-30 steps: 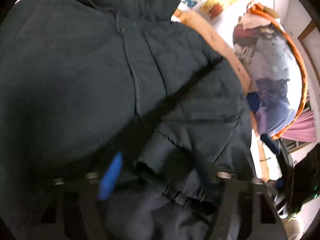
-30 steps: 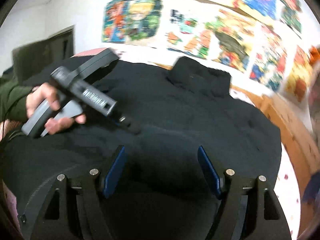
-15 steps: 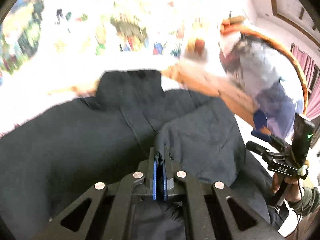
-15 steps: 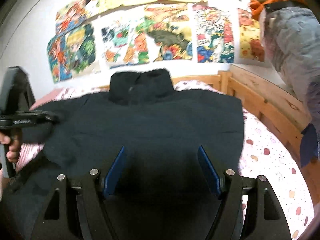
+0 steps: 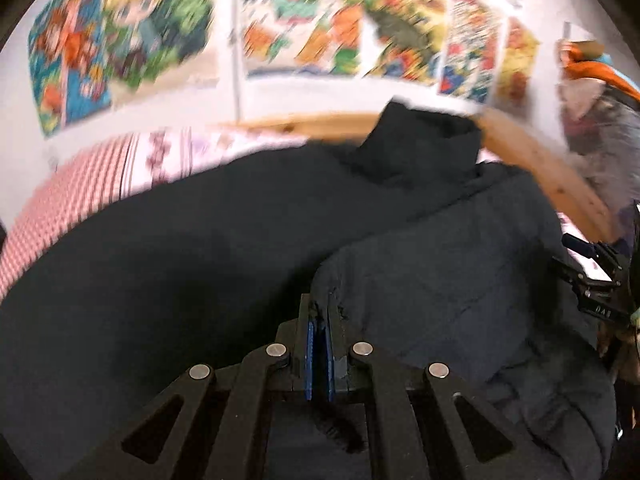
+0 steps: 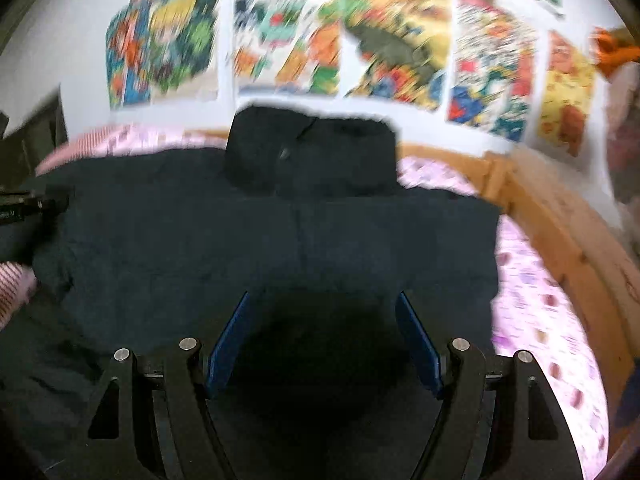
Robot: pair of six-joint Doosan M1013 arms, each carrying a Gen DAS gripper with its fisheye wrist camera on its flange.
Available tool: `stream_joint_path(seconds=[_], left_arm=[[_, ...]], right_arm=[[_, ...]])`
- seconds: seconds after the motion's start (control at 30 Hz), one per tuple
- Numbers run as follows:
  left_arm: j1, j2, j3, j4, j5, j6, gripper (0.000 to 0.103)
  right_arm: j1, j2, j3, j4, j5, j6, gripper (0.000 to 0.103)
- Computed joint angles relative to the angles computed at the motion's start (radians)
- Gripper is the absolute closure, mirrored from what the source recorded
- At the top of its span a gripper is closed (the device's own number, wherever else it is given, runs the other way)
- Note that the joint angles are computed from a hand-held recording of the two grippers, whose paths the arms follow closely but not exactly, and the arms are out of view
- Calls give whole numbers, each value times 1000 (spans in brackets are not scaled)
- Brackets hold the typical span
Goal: Fold large clothes
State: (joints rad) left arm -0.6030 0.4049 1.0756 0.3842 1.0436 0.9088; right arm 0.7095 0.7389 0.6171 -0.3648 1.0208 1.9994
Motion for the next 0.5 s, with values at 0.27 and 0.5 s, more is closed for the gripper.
stream_joint_path(seconds=[0.27, 0.5], left_arm=[[3, 56, -12, 33, 77, 53, 98], [0, 63, 8, 59, 62, 39, 94]], right_arm=[[-6, 165, -252, 80, 249, -122, 30], [5, 127, -151, 46, 183, -89, 22]])
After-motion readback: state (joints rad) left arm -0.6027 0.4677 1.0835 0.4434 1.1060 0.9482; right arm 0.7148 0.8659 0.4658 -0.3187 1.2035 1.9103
